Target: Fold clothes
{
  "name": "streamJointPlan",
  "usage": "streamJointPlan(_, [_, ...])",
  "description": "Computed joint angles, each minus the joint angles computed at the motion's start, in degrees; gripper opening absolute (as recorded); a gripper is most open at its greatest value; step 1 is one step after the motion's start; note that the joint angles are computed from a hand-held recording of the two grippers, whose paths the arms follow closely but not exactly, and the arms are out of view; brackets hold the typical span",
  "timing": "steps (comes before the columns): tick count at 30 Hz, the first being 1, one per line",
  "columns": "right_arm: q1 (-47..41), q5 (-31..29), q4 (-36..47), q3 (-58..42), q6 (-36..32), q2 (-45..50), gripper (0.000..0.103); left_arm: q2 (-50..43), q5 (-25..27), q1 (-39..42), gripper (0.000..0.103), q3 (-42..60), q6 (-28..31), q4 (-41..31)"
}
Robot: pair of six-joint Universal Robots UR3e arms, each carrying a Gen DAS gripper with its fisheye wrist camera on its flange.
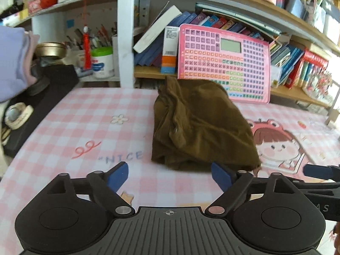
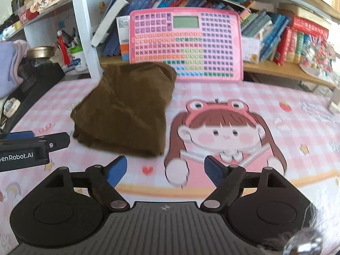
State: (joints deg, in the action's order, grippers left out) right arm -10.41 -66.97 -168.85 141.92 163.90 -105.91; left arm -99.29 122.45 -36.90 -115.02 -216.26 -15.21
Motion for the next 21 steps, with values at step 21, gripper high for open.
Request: streamJointPlan(21, [-9.9, 7.5, 8.9, 6.3, -8.6, -13.3, 0.087, -3.8, 9.4, -8.7, 0.102, 10.0, -11.2, -18.4])
